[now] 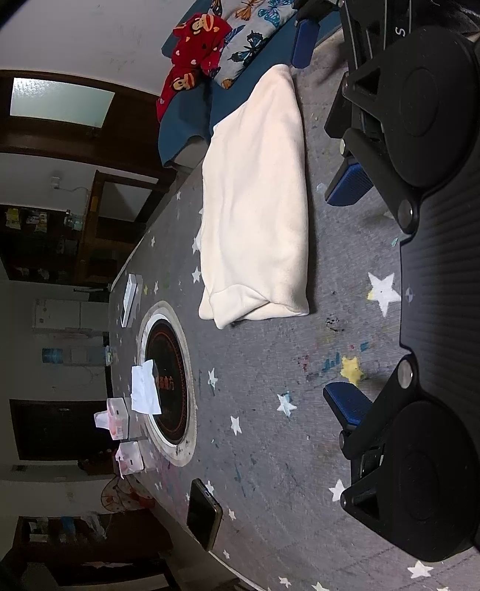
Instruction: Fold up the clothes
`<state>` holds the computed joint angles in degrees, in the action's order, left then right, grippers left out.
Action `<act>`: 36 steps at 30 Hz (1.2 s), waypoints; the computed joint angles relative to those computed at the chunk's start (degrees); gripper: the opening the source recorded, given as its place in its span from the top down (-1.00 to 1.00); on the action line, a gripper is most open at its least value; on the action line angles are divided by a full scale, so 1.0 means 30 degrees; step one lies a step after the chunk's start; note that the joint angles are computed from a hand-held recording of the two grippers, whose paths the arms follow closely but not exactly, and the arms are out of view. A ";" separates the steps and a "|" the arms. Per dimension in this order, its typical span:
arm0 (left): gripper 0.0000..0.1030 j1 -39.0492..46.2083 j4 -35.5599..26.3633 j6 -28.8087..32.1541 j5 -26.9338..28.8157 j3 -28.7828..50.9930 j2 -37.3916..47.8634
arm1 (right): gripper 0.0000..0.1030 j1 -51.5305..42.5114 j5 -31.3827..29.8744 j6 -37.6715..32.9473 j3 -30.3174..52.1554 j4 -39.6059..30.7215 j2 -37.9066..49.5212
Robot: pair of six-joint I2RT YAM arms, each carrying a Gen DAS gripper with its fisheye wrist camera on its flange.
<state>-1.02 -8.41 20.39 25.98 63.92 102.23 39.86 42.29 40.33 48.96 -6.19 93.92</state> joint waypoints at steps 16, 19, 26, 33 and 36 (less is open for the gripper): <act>-1.00 0.0180 0.0696 0.0106 -0.0035 -0.1758 -0.1466 | -1.00 0.1561 0.2098 0.1831 -0.0814 -0.0268 -0.0480; -1.00 0.0217 0.0769 0.0130 -0.0032 -0.1974 -0.1656 | -1.00 0.1790 0.2394 0.2358 -0.0868 -0.0561 -0.0478; -1.00 0.0246 0.0797 0.0188 -0.0038 -0.2339 -0.2013 | -1.00 0.2183 0.2562 0.3096 -0.0754 -0.1377 -0.0486; -1.00 0.0290 0.0929 0.0303 0.0020 -0.2820 -0.2434 | -1.00 0.2579 0.3048 0.3343 -0.0943 -0.1366 -0.0647; -1.00 0.0316 0.0989 0.0345 0.0047 -0.2998 -0.2607 | -1.00 0.2754 0.3215 0.3586 -0.0966 -0.1551 -0.0709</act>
<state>-0.07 -5.44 21.43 26.12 54.93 94.41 48.12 51.94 51.09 46.06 -10.85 91.80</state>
